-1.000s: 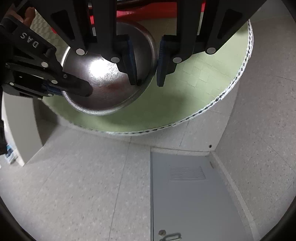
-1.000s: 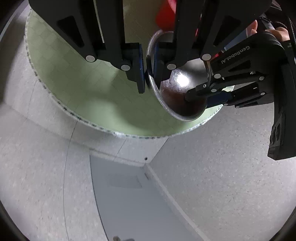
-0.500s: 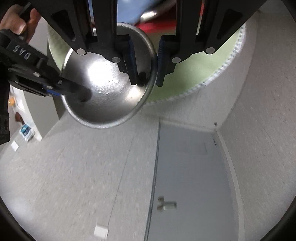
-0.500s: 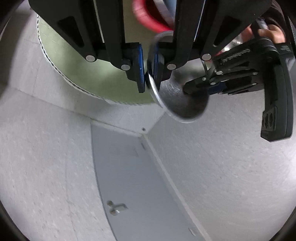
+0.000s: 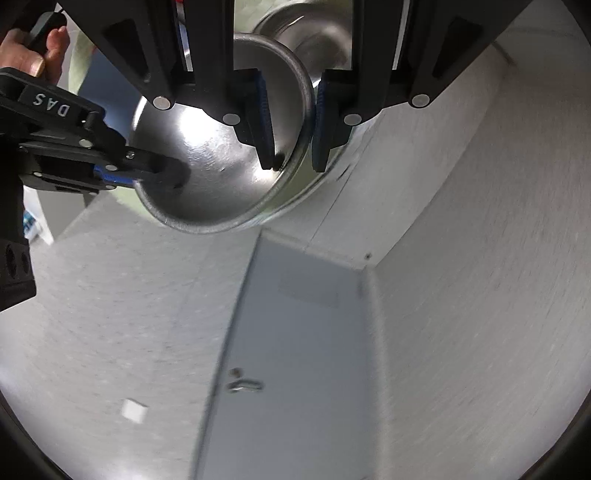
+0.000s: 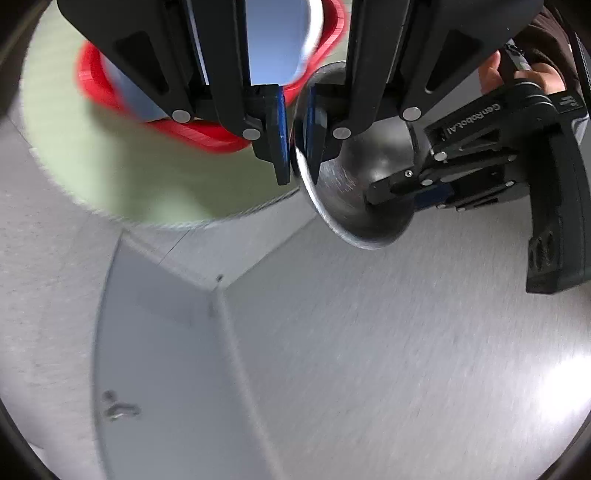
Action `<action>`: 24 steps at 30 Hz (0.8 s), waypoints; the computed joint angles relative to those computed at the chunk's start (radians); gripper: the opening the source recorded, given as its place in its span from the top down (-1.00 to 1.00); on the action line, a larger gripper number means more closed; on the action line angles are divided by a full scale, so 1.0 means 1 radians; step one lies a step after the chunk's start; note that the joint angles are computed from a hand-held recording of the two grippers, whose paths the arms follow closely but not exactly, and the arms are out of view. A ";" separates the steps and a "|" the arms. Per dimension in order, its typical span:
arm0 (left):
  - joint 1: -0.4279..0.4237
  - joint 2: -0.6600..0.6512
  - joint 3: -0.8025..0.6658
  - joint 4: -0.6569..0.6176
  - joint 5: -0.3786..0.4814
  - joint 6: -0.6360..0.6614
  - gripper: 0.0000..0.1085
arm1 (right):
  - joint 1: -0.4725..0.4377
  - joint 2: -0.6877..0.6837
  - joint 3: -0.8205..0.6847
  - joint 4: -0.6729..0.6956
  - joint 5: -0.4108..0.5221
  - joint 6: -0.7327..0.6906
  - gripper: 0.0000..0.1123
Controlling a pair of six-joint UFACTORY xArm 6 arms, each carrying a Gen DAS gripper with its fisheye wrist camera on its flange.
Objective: Organize plates and bowls
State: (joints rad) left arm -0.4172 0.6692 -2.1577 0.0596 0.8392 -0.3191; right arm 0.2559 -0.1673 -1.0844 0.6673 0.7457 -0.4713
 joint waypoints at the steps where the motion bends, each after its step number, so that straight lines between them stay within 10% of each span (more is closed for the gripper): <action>1: 0.009 -0.046 0.084 -0.003 -0.023 -0.011 0.69 | 0.017 0.010 0.003 -0.008 0.000 0.006 0.87; 8: 0.047 -0.177 0.383 -0.029 -0.090 -0.025 0.70 | 0.128 0.106 0.011 -0.158 0.000 0.121 0.87; 19: 0.044 -0.015 0.177 -0.042 0.002 -0.042 0.59 | 0.174 0.123 0.032 -0.337 -0.039 0.273 0.77; 24: 0.061 -0.095 0.310 -0.055 -0.093 -0.060 0.14 | 0.171 0.134 0.007 -0.372 -0.043 0.288 0.27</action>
State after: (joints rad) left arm -0.3559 0.5741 -1.8477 0.0047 0.7461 -0.3788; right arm 0.4266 -0.0334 -1.0770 0.2950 0.7026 -0.1832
